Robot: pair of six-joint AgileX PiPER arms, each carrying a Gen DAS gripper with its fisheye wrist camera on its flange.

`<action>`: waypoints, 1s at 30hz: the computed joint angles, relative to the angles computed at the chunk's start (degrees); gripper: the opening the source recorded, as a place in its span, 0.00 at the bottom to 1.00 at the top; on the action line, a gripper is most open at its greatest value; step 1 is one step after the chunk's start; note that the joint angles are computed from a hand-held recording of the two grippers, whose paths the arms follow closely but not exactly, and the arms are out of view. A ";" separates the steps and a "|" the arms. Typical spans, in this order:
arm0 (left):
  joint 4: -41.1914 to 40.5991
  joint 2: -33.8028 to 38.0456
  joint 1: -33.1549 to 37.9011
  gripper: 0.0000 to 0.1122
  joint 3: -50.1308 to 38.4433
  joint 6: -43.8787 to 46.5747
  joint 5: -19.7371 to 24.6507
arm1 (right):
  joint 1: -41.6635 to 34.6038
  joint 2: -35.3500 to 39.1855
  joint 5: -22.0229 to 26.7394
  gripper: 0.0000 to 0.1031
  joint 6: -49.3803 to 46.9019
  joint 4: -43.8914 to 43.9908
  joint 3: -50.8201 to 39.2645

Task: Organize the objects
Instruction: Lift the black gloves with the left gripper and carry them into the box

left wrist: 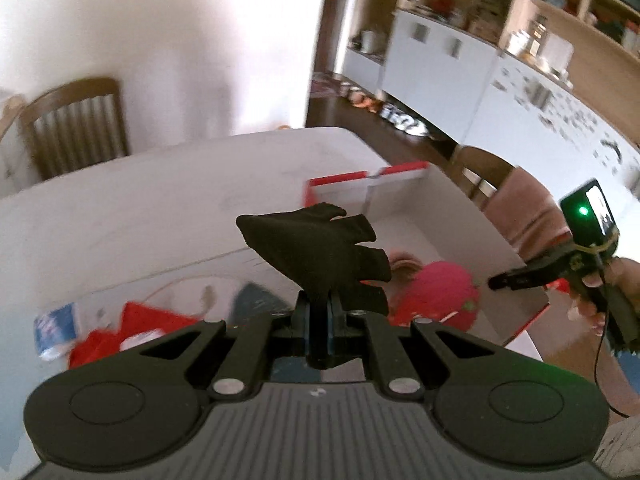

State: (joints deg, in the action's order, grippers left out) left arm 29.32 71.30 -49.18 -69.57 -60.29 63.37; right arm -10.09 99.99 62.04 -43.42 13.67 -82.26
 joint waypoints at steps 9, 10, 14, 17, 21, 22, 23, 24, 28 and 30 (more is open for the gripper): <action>-4.48 14.78 2.00 0.06 -13.26 11.15 -3.90 | -0.15 0.09 0.34 0.02 -0.46 0.36 -0.19; -5.16 15.96 2.26 0.06 -14.46 12.28 -4.18 | -0.16 0.12 0.39 0.02 -0.48 0.42 -0.23; -6.97 21.20 3.20 0.06 -19.69 16.25 -4.58 | -0.40 0.37 1.10 0.02 -0.99 0.74 -0.84; -8.15 25.63 4.23 0.06 -23.91 18.90 -4.75 | -0.77 0.51 1.35 0.02 -1.74 1.19 -0.95; -10.02 30.56 5.55 0.06 -28.31 21.80 -4.93 | -0.90 0.67 1.59 0.02 -2.38 1.35 -1.11; -10.40 31.67 5.85 0.06 -29.22 22.57 -4.88 | -0.88 0.63 1.54 0.02 -2.54 1.35 -1.05; -10.78 32.94 6.15 0.06 -30.36 23.18 -4.75 | -0.90 0.55 1.44 0.02 -2.66 1.40 -0.94; -11.31 34.18 6.48 0.06 -31.52 23.82 -4.57 | -0.92 0.47 1.33 0.02 -2.70 1.46 -0.79; -12.90 38.36 7.25 0.06 -35.13 25.78 -3.79 | -0.91 0.51 1.60 0.02 -3.18 1.47 -0.90; -13.73 39.66 7.74 0.06 -36.33 26.61 -3.42 | -1.01 0.71 2.03 0.02 -3.68 1.53 -1.29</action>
State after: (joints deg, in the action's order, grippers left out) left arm 15.59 110.97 -41.44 -105.90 -33.68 59.95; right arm -11.10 100.71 64.07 -47.10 15.20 -83.56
